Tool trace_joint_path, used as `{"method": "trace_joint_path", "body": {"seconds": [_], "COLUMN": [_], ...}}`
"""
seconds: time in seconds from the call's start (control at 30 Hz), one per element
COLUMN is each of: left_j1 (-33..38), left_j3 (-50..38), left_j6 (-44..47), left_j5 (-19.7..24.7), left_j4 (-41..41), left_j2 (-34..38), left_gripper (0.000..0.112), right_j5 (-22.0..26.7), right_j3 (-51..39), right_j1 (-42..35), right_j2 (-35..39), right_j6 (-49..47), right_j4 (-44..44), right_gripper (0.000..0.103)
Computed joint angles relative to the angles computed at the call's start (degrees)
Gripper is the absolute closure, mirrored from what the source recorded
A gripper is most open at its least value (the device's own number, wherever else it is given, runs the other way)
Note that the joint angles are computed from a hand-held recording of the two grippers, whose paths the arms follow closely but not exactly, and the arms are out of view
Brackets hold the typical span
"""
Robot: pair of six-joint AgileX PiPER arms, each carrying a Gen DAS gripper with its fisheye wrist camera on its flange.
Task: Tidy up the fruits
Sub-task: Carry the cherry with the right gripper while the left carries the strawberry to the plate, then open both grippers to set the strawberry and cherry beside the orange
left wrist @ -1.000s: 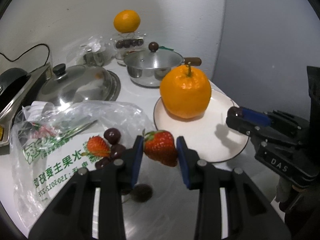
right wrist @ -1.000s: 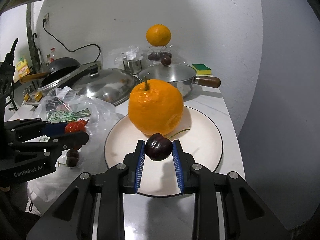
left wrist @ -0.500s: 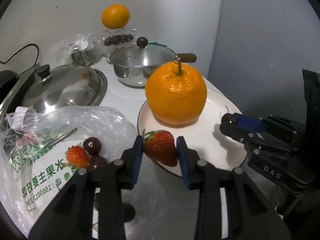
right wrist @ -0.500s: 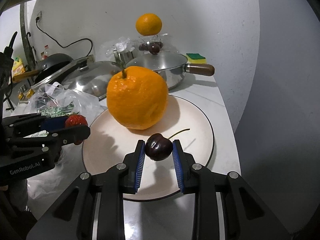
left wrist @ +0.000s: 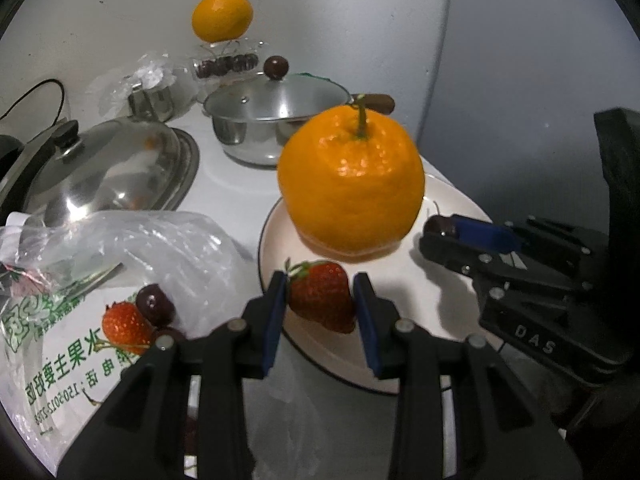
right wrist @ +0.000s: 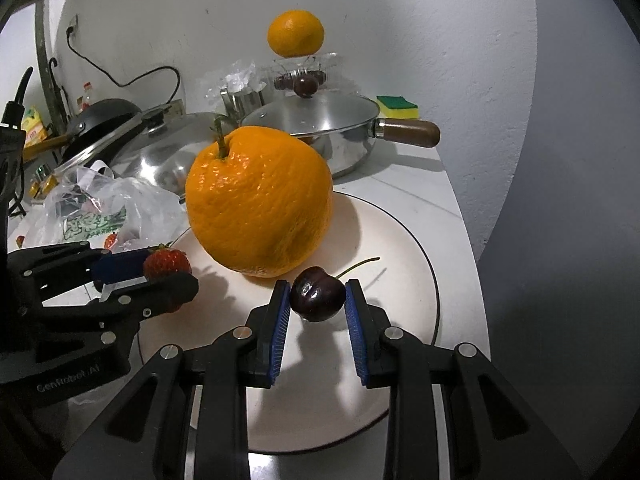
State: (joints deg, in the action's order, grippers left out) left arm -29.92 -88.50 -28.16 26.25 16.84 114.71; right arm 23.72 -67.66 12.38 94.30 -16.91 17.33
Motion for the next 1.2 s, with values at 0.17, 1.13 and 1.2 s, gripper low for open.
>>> {"method": "trace_joint_path", "body": {"seconds": [0.17,1.13,1.2], "left_j1": [0.7,0.9,1.0], "left_j3": [-1.1,12.9,13.9], "left_j6": [3.1,-4.9,-5.3], "left_j5": [0.1,-4.7,-5.0], "left_j4": [-3.5,3.3,3.7], "left_j2": [0.7,-12.9,-13.9], "left_gripper": [0.076,0.060,0.060], "right_j5": [0.6,2.2,2.6], "right_j3": [-0.9,2.8,2.9], "right_j1": [0.1,5.9,6.8], "right_j2": [0.7,-5.1,-6.0], "right_j6": [2.8,25.7,27.7], "right_j4": [-2.3,-23.5,-25.3], "right_gripper": [0.073,0.058,0.058]}}
